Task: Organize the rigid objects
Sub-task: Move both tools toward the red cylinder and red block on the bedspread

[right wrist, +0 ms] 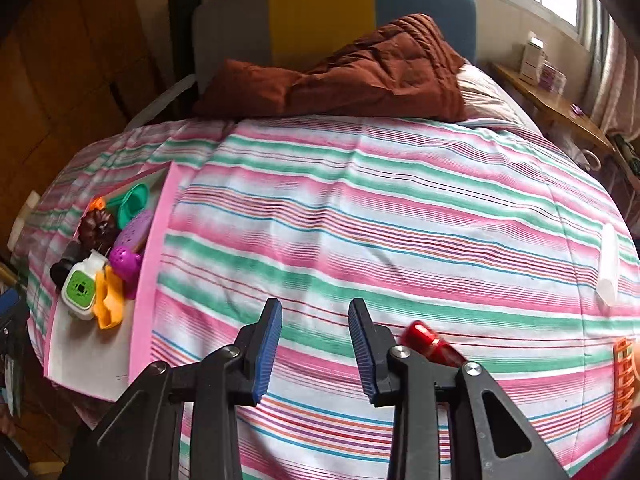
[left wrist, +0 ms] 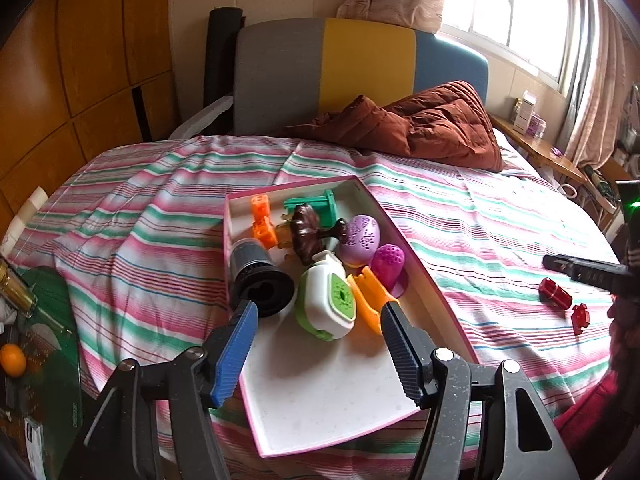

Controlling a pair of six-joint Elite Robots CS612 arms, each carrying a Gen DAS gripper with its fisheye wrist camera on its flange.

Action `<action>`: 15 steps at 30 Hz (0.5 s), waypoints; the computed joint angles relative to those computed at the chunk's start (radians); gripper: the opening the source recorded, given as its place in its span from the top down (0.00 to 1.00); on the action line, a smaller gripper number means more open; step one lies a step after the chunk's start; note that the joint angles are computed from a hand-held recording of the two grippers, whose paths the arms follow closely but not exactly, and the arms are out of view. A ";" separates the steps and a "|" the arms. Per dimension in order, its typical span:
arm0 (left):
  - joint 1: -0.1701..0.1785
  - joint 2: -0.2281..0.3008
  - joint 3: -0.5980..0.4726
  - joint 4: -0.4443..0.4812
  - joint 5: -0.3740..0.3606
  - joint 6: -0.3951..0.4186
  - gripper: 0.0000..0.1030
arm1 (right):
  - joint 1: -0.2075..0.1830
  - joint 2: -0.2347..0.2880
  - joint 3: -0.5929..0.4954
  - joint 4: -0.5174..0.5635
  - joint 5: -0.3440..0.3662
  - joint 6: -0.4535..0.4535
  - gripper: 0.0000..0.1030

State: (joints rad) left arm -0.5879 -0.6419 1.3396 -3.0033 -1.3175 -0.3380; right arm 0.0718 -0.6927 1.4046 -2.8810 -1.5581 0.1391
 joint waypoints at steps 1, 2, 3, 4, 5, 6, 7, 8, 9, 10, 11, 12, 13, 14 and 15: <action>-0.001 0.001 -0.004 0.001 -0.002 0.005 0.37 | -0.008 -0.005 0.009 -0.006 -0.010 0.019 0.67; -0.002 0.003 -0.007 0.002 -0.006 0.010 0.37 | -0.016 -0.010 0.018 -0.011 -0.022 0.039 0.67; -0.003 0.005 -0.012 0.004 -0.009 0.016 0.37 | -0.023 -0.015 0.027 -0.018 -0.035 0.057 0.67; -0.005 0.006 -0.016 0.007 -0.013 0.020 0.37 | -0.031 -0.021 0.036 -0.025 -0.047 0.076 0.67; -0.006 0.009 -0.020 0.009 -0.016 0.024 0.37 | -0.038 -0.024 0.042 -0.029 -0.058 0.095 0.66; -0.007 0.011 -0.025 0.011 -0.020 0.028 0.37 | -0.045 -0.029 0.052 -0.036 -0.067 0.115 0.66; -0.008 0.013 -0.030 0.013 -0.023 0.032 0.37 | -0.052 -0.034 0.060 -0.043 -0.076 0.138 0.66; -0.009 0.016 -0.035 0.017 -0.026 0.037 0.37 | -0.059 -0.037 0.068 -0.050 -0.081 0.160 0.66; -0.011 0.018 -0.039 0.020 -0.029 0.041 0.37 | -0.067 -0.040 0.077 -0.059 -0.082 0.187 0.66; -0.013 0.020 -0.044 0.022 -0.030 0.045 0.37 | -0.075 -0.043 0.086 -0.071 -0.075 0.222 0.66; -0.015 0.021 -0.048 0.025 -0.031 0.051 0.37 | -0.084 -0.046 0.096 -0.085 -0.060 0.258 0.66; -0.016 0.024 -0.053 0.028 -0.033 0.055 0.37 | -0.091 -0.048 0.104 -0.101 -0.046 0.293 0.66; -0.017 0.026 -0.058 0.030 -0.038 0.059 0.37 | -0.097 -0.049 0.112 -0.118 -0.042 0.327 0.66; -0.018 0.028 -0.063 0.032 -0.041 0.063 0.37 | -0.101 -0.048 0.117 -0.135 -0.043 0.357 0.66; -0.019 0.031 -0.067 0.033 -0.044 0.068 0.37 | -0.105 -0.049 0.125 -0.158 -0.039 0.386 0.66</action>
